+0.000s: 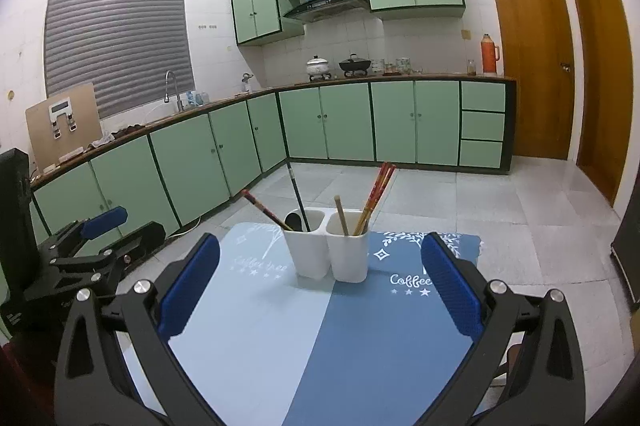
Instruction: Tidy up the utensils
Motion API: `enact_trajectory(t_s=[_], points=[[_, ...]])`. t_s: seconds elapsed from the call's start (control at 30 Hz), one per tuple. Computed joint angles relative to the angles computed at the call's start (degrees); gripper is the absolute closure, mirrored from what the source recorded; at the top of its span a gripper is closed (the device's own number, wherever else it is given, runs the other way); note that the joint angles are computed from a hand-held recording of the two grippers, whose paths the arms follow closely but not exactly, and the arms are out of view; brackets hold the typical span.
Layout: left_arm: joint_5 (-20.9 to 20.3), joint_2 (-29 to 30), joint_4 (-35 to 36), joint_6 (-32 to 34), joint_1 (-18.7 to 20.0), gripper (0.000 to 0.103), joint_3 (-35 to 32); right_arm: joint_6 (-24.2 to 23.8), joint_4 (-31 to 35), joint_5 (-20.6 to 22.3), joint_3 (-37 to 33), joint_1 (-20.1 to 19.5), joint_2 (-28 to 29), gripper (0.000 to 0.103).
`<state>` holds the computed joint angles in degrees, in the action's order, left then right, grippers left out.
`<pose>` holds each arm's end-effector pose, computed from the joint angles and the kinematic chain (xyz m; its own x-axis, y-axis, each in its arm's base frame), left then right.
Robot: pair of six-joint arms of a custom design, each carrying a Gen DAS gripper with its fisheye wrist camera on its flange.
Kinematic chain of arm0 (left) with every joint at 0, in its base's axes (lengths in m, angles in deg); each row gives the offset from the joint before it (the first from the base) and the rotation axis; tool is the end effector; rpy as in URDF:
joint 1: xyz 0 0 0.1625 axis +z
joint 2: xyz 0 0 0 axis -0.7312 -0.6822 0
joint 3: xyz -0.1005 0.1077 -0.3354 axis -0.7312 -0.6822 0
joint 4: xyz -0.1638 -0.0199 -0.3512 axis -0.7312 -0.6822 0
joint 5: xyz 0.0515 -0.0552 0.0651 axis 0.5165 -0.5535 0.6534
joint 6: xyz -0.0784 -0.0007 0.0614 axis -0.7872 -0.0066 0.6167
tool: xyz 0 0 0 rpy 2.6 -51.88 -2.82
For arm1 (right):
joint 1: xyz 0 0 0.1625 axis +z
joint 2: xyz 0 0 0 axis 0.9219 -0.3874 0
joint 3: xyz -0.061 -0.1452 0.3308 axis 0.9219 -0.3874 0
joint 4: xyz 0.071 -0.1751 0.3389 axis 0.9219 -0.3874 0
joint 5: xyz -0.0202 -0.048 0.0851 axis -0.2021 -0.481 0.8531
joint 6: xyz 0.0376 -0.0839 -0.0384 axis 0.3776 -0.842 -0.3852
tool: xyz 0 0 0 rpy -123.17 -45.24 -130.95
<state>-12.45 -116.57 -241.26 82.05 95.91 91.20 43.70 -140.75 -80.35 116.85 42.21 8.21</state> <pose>-0.2693 -0.5712 0.1763 -0.6171 0.5726 -0.5398 0.7745 0.3205 -0.5453 0.2362 -0.4536 0.2378 -0.7786 0.1346 0.6129 -0.5351 0.3675 -0.7606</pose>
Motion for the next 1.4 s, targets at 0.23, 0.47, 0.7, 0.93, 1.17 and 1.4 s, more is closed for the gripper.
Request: enact_trajectory(t_s=[0.23, 0.47, 0.7, 0.93, 1.17, 1.4], points=[[0.2, -2.9, -1.1, -0.5, -1.0, 0.006, 4.2, 0.3, -1.1, -1.0, 1.3, 1.3, 0.5, 0.005], [0.4, -3.7, -1.6, -0.4, -1.5, 0.006, 5.7, -0.4, -2.5, -2.1, 1.7, 1.8, 1.5, 0.005], [0.8, -3.9, -1.3, -0.7, -2.0, 0.006, 6.0, -1.0, -3.1, -2.4, 1.9, 2.3, 1.7, 0.005], [0.8, -4.1, -1.7, -0.5, -2.0, 0.006, 6.5, -1.2, -3.2, -2.2, 2.3, 2.2, 1.5, 0.005], [0.9, -4.3, -2.0, -0.3, -2.1, 0.006, 6.8, -1.1, -2.9, -2.2, 2.3, 2.1, 1.5, 0.005], [0.9, -4.7, -2.2, -0.3, -2.1, 0.006, 7.2, -1.1, -2.9, -2.2, 2.4, 2.1, 1.5, 0.005]])
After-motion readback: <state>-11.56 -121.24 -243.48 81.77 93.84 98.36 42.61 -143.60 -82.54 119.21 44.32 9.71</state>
